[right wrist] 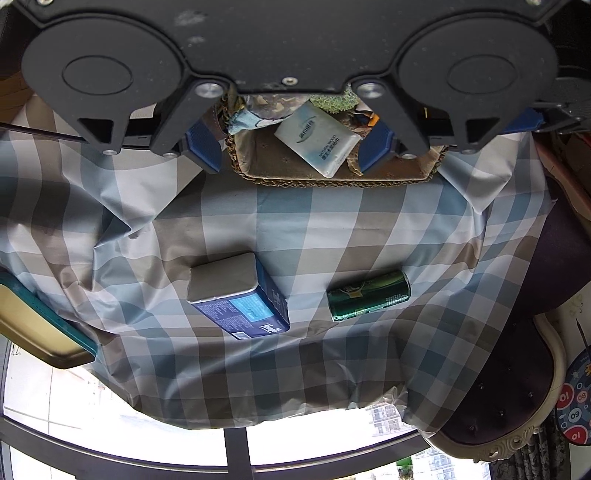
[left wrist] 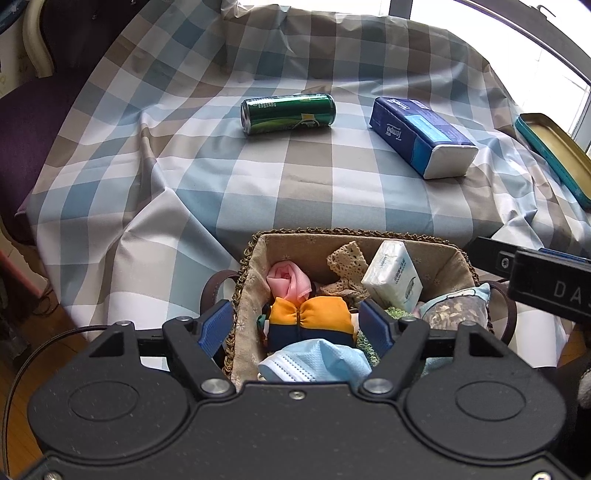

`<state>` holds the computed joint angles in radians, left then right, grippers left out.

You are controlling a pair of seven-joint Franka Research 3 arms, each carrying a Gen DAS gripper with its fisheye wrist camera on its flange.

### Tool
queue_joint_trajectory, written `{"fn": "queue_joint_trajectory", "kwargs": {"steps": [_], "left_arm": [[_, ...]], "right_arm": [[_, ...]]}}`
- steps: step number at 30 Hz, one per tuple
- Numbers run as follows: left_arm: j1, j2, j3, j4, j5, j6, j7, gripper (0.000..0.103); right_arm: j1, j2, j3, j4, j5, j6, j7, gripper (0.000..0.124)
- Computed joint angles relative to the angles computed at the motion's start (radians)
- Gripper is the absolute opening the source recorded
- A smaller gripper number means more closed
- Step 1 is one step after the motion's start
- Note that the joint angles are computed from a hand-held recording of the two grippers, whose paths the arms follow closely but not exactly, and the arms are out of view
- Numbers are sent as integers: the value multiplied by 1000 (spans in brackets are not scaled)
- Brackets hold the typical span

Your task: Organize soft objects

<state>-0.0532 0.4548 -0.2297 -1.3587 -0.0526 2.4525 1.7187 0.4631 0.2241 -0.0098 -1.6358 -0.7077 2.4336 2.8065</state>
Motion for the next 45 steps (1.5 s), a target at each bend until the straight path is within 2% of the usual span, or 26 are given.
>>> {"fn": "queue_joint_trajectory", "kwargs": {"steps": [10, 12, 21, 31, 35, 39, 45], "left_arm": [[-4, -27, 5, -34, 16, 24, -7, 71], [-6, -33, 9, -43, 22, 29, -14, 74], [-17, -68, 29, -97, 81, 74, -55, 76], [-23, -67, 34, -88, 118, 44, -73, 77], [-17, -76, 28, -105, 111, 55, -59, 78], [-21, -84, 31, -114, 119, 53, -58, 85], [-27, -95, 38, -131, 141, 48, -71, 86]], "right_arm": [[-4, -59, 26, -71, -13, -23, 16, 85], [-4, -66, 33, -79, -19, -31, 23, 85], [-9, -83, 57, -97, -9, -68, 22, 93], [-10, -89, 64, -97, -19, -91, 26, 100], [-10, -88, 66, -96, -16, -96, 19, 101], [-8, -86, 68, -95, -1, -111, -6, 101], [-8, -96, 72, -109, 2, -110, -5, 101]]}}
